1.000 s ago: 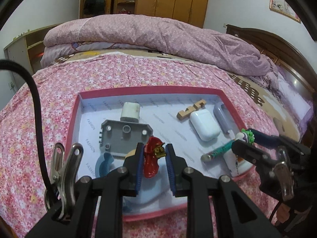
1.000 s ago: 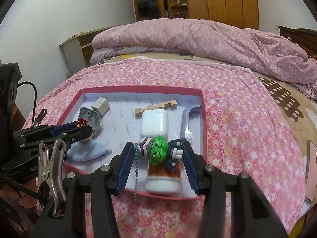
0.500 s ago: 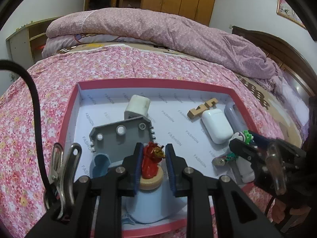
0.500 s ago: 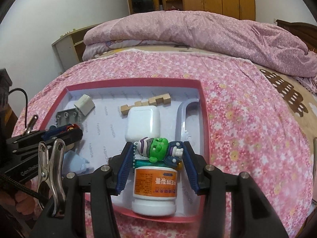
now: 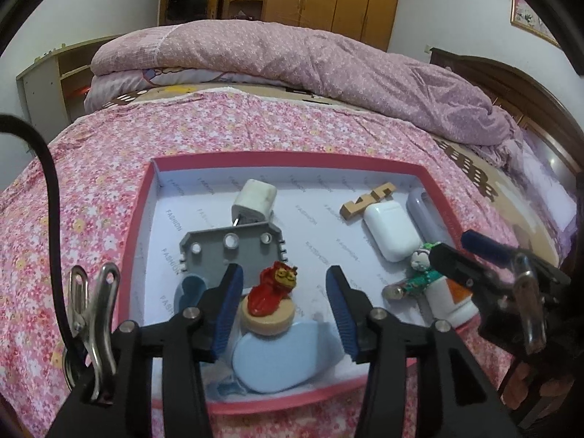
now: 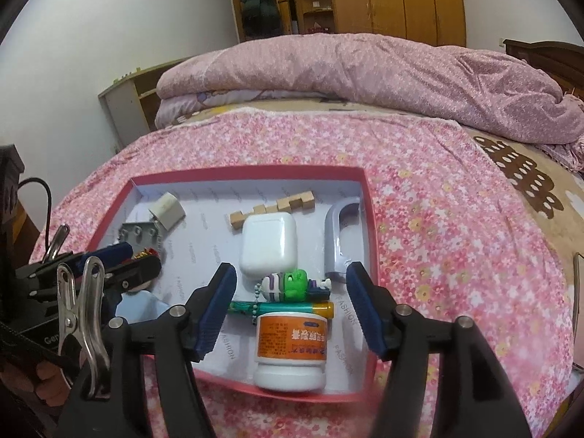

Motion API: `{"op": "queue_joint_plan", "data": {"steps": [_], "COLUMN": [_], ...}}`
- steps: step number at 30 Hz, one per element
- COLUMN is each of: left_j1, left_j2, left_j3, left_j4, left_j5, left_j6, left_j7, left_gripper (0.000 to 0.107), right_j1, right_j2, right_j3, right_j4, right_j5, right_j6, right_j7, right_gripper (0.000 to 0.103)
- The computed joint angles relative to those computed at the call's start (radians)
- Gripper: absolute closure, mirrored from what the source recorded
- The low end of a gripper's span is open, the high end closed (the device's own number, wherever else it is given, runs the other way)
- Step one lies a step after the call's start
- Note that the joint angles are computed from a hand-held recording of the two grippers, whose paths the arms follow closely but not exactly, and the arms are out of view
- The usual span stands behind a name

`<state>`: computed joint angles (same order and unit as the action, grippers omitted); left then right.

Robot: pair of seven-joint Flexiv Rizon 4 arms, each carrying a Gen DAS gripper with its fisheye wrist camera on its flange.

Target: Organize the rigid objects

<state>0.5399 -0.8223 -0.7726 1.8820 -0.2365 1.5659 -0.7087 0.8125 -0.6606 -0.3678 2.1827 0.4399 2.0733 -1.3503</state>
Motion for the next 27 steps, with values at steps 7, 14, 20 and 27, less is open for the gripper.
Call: {"op": "queue_joint_plan", "data": {"steps": [7, 14, 20, 27], "left_j1": [0.067, 0.121, 0.167, 0.207], "left_j2": [0.036, 0.080, 0.108, 0.138], "left_j3": [-0.050, -0.064, -0.078, -0.071], "left_j4": [0.065, 0.136, 0.198, 0.263], "left_j5": [0.023, 0.064, 0.105, 0.142], "left_j6": [0.027, 0.055, 0.068, 0.074], "left_j7": [-0.022, -0.089, -0.127, -0.163], "left_gripper": [0.057, 0.057, 0.057, 0.057], "right_j1": [0.052, 0.073, 0.099, 0.215], "right_j2": [0.036, 0.078, 0.102, 0.109], "right_j3": [-0.013, 0.023, 0.049, -0.018], "right_j4": [0.040, 0.088, 0.124, 0.172], "right_j5": [0.046, 0.100, 0.155, 0.235], "right_j6": [0.022, 0.060, 0.069, 0.011], "right_j7": [-0.021, -0.042, -0.062, -0.047], "right_gripper": [0.038, 0.038, 0.038, 0.038]}}
